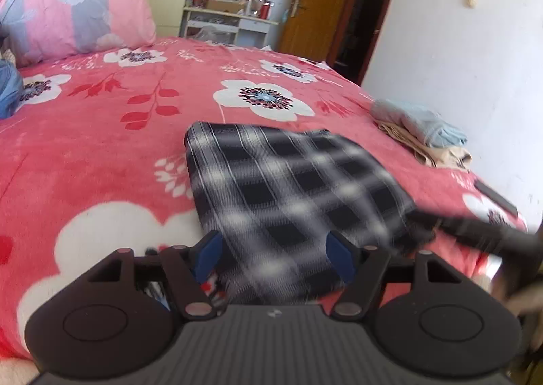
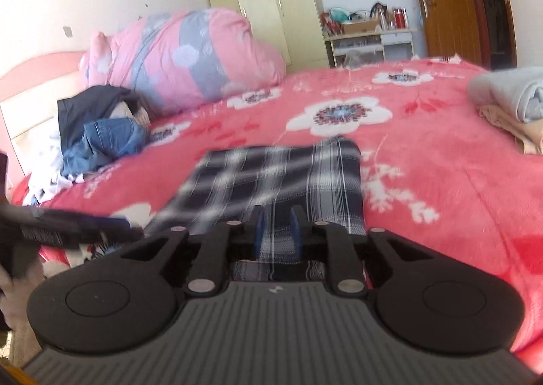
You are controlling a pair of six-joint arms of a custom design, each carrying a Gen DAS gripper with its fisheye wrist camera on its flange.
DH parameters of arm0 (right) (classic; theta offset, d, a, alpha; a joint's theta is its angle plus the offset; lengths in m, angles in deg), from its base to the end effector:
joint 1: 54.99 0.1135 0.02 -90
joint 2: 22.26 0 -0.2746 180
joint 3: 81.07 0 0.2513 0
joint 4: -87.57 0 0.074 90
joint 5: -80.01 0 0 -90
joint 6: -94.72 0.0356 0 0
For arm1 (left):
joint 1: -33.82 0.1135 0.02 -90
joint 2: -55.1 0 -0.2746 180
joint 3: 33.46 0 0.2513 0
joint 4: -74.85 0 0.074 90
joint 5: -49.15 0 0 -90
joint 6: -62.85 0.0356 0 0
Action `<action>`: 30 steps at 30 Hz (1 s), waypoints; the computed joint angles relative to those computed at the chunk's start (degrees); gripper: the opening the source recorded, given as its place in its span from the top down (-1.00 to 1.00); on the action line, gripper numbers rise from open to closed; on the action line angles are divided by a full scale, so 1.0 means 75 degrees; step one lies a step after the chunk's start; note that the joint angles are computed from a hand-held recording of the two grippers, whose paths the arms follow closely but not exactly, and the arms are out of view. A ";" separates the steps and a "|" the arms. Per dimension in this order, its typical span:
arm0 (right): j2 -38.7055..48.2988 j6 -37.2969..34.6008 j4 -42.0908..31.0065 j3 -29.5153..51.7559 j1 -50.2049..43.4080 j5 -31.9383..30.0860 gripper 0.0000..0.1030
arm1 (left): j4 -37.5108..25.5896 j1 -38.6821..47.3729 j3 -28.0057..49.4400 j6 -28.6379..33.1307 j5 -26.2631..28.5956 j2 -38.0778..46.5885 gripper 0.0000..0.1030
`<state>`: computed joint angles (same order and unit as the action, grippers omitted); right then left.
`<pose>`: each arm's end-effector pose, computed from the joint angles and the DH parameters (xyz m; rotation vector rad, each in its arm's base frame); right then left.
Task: Fold clothes
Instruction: 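Open both tools and smooth the folded plaid shirt flat, then move the right tool to the plaid shirt edge and grasp it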
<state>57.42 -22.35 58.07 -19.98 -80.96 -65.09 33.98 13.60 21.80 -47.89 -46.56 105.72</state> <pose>0.2573 -0.0929 0.2333 -0.4236 2.0191 0.5984 0.1744 -0.0605 0.2814 -0.0660 2.2136 -0.2893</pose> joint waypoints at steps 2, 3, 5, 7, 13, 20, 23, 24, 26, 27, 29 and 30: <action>0.0420 -0.0333 -0.0217 0.0046 0.0274 0.0684 0.50 | -0.0046 -0.0061 0.0283 -0.0035 -0.0075 0.0472 -0.41; 0.0531 -0.0310 0.0215 -0.0177 0.0260 0.0567 0.50 | -0.0076 -0.0102 0.0409 -0.0045 -0.0124 0.0713 -0.41; 0.0619 -0.0255 0.0327 -0.0231 0.0226 0.0475 0.50 | -0.0156 -0.0174 0.0678 -0.0065 -0.0212 0.1193 -0.41; 0.0581 -0.0178 -0.0008 -0.0075 0.0217 0.0530 0.50 | -0.0273 -0.0252 0.0944 -0.0101 -0.0322 0.1644 -0.41; -0.0050 0.0771 0.0170 0.0132 0.0068 0.0292 0.49 | -0.0501 -0.0705 0.1096 -0.0017 -0.0986 0.1957 -0.45; 0.0646 0.0228 0.0641 0.0405 0.0952 0.1682 0.49 | -0.0701 -0.1031 0.1362 -0.0087 -0.1426 0.2270 -0.49; 0.0427 0.0323 0.0629 0.0460 0.1024 0.1739 0.48 | -0.0767 -0.1152 0.1434 -0.0072 -0.1613 0.2356 -0.49; 0.0323 0.0462 0.0576 0.0558 0.1029 0.1694 0.48 | -0.0778 -0.1175 0.1452 -0.0061 -0.1651 0.2381 -0.50; 0.0123 0.0772 0.0959 0.0539 0.1031 0.1492 0.48 | -0.0793 -0.1218 0.1481 -0.0026 -0.1725 0.2426 -0.50; 0.0054 0.0867 0.1198 0.0478 0.1090 0.1533 0.48 | -0.0799 -0.1238 0.1494 -0.0010 -0.1759 0.2445 -0.50; 0.0206 0.0892 0.1325 0.0523 0.1249 0.1673 0.48 | -0.0816 -0.1271 0.1517 0.0003 -0.1809 0.2478 -0.51; 0.0454 0.0789 0.1173 0.0634 0.1347 0.1775 0.48 | -0.0812 -0.1268 0.1524 0.0020 -0.1809 0.2492 -0.51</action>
<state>60.83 -16.43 66.86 -15.22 -70.86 -51.78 27.89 4.09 33.23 -47.74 -60.13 124.41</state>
